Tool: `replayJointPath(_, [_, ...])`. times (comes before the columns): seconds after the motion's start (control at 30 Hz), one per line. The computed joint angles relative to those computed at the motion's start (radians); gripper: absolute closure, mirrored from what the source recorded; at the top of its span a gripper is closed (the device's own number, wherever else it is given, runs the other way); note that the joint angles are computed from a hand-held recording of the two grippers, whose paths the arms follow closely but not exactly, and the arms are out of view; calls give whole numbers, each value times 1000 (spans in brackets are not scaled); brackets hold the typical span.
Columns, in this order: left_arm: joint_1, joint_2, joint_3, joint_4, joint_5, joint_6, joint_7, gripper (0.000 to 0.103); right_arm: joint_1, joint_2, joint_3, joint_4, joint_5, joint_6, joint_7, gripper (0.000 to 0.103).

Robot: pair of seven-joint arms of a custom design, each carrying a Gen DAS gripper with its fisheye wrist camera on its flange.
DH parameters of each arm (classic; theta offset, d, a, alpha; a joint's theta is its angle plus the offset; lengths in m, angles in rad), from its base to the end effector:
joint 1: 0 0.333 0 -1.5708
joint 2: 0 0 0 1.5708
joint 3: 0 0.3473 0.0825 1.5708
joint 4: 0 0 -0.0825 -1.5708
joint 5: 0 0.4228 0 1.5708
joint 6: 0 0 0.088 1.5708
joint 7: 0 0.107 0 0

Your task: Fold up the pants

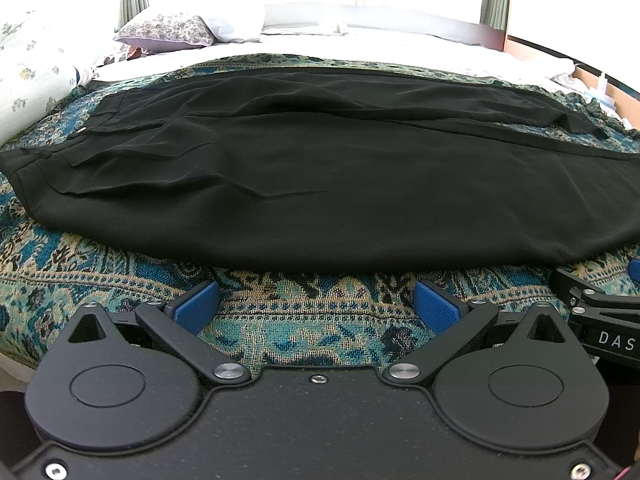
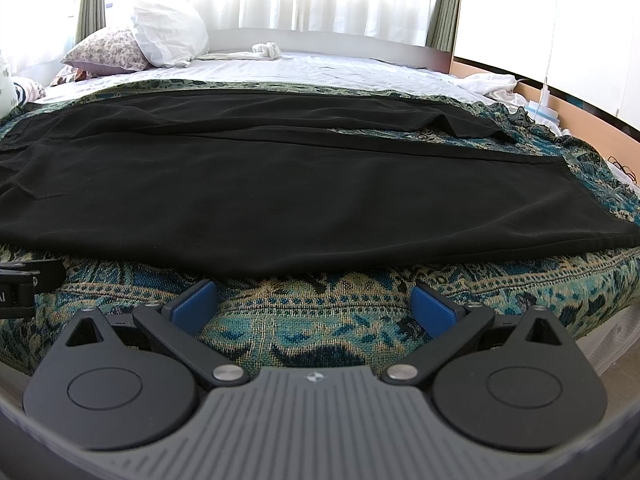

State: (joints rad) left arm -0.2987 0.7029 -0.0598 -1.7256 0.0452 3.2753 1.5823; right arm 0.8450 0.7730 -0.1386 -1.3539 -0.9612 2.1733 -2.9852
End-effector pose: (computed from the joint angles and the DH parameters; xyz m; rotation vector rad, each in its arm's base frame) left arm 0.7176 -0.2646 0.2747 -1.4002 2.0804 -0.9400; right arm 0.6165 0.5204 0.2891 -1.3824 2.1167 -1.0705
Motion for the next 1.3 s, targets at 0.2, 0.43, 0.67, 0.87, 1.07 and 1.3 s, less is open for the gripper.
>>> replayJointPath(0.2, [3, -29, -5, -16, -7, -35, -7, 0, 0, -33, -4, -41, -12, 27, 32, 0])
replayJointPath(0.43, [30, -16, 45, 59, -16, -21, -43, 6, 14, -125, -20, -181, -105, -80, 204, 0])
replayJointPath(0.67, [-169, 155, 445, 305, -109, -112, -252, 6, -67, -311, -18, -435, -181, -135, 501, 0])
replayJointPath(0.87, [-149, 280, 529, 471, -101, -249, -438, 10, -160, -429, 1, -622, -189, -186, 716, 12])
replayJointPath(1.07, [-104, 394, 543, 640, -75, -350, -588, 8, -248, -477, 50, -726, -198, -188, 817, 28])
replayJointPath(1.3, [-30, 451, 456, 786, -9, -410, -617, 12, -355, -478, 109, -732, -245, -146, 833, 56])
